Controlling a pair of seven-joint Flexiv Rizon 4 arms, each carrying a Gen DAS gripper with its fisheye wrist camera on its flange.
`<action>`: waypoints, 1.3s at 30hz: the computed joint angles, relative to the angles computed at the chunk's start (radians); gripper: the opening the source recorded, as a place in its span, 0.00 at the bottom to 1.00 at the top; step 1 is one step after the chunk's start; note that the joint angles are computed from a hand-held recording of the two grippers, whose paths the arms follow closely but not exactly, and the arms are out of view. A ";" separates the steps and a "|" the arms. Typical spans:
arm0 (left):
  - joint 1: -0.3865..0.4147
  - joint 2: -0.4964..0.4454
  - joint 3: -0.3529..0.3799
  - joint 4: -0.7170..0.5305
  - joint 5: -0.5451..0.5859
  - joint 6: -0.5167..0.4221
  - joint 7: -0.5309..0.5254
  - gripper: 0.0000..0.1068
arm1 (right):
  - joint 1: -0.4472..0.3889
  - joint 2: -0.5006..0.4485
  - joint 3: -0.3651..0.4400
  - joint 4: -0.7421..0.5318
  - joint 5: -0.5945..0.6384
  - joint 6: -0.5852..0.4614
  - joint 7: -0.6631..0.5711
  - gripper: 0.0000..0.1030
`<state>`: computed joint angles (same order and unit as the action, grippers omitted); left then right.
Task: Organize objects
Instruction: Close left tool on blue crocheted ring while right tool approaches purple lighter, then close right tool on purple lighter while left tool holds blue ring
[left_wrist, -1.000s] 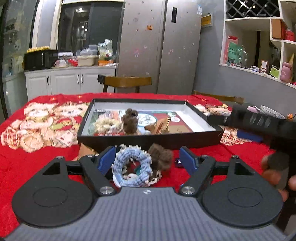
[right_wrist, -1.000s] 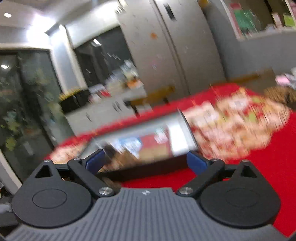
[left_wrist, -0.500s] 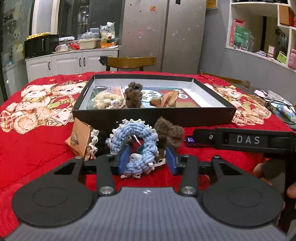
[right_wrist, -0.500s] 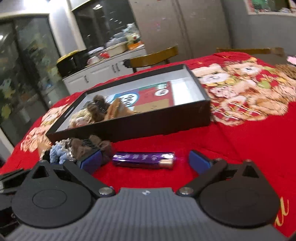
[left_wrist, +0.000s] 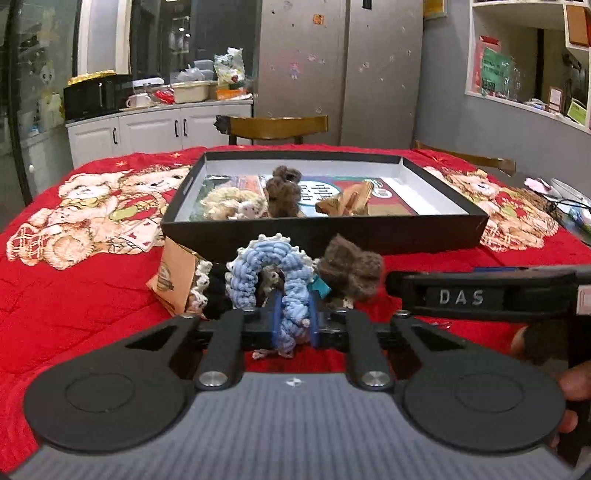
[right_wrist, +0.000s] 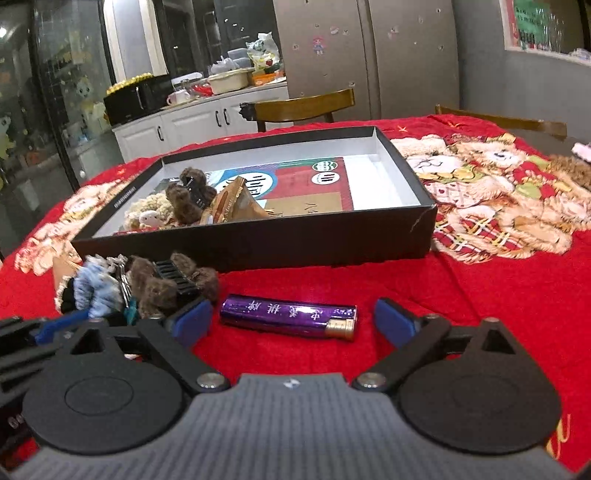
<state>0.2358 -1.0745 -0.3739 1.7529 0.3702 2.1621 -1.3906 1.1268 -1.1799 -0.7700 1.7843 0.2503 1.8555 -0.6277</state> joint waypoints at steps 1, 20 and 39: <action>-0.003 0.001 0.003 0.001 -0.002 0.005 0.000 0.14 | 0.004 -0.004 -0.005 0.000 0.002 -0.004 0.001 0.87; -0.026 0.010 0.031 0.004 -0.010 0.018 -0.006 0.14 | -0.051 0.014 0.044 -0.019 -0.016 0.042 -0.027 0.94; -0.006 0.003 0.010 0.005 0.002 0.010 -0.009 0.14 | 0.040 -0.061 -0.116 0.008 -0.085 -0.086 0.158 0.22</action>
<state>0.2295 -1.0716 -0.3640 1.7576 0.3719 2.1723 -1.3992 1.1669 -1.2413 -0.8863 1.7918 0.1657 1.7699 -0.4697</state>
